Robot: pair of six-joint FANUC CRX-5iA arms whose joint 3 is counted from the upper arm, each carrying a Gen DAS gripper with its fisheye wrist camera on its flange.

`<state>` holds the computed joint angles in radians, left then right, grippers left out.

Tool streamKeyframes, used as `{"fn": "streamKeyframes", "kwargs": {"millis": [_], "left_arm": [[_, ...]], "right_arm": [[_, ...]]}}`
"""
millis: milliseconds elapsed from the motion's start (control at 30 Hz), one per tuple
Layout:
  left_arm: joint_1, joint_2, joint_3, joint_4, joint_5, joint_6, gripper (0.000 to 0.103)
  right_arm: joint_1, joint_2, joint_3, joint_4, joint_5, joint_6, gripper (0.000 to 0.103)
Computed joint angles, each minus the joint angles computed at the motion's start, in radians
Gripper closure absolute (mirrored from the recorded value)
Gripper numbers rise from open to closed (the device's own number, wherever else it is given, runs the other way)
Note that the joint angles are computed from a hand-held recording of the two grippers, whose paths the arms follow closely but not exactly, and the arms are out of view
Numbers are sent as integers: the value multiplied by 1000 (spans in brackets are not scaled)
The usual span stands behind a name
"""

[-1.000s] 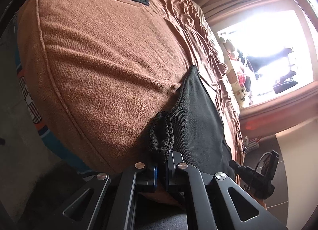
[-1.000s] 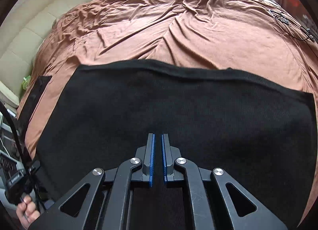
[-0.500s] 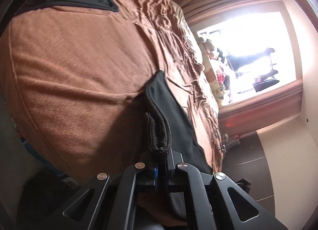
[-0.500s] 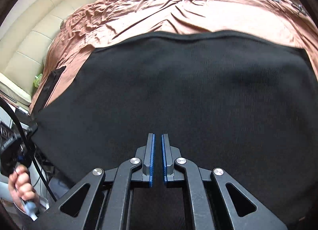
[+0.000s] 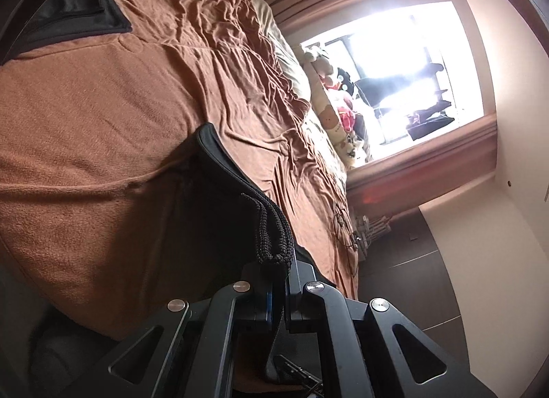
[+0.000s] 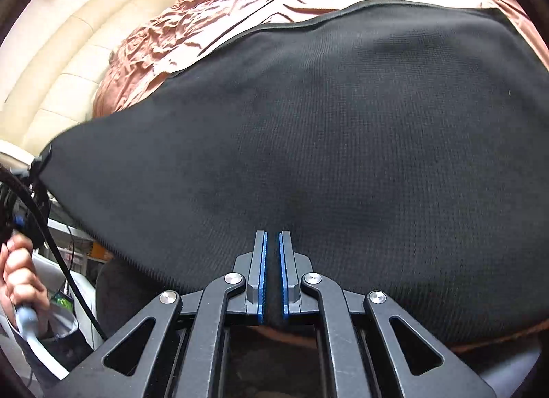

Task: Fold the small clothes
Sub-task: 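Lift the shirt edge with both tools and fold it across the shirt, then open the right tool, then the left tool, releasing the folded side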

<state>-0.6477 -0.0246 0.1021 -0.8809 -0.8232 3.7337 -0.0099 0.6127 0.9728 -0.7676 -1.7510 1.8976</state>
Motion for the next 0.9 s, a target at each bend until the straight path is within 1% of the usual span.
{"fn": "streamKeyframes", "kwargs": {"millis": [167,267,400,567,767,800,867,900], "left_arm": [[36,26,47,57,56,-101,100],[55,51,85,95,89,-160,100],[81,89,139,157,132,-253,99],[110,139,203,254,183,-392,100],[143,217,291,404,233,-586,100],[148,234,309,434,240,-624,99],[155,258,333,483,252,-684,99],[159,276,351,514,256,-721,99]], "right_arm": [[-22,-22,-49,-41,-22,34,100],[-32,-18,-50,-54,-39,53,100],[-55,10,-3,-79,-65,34,100],[-120,30,57,-138,-53,21,99],[-191,44,111,-159,-26,26,99],[-202,45,115,-165,-22,25,97],[-222,52,132,-173,-15,22,80],[-235,44,121,-176,-7,30,57]]}}
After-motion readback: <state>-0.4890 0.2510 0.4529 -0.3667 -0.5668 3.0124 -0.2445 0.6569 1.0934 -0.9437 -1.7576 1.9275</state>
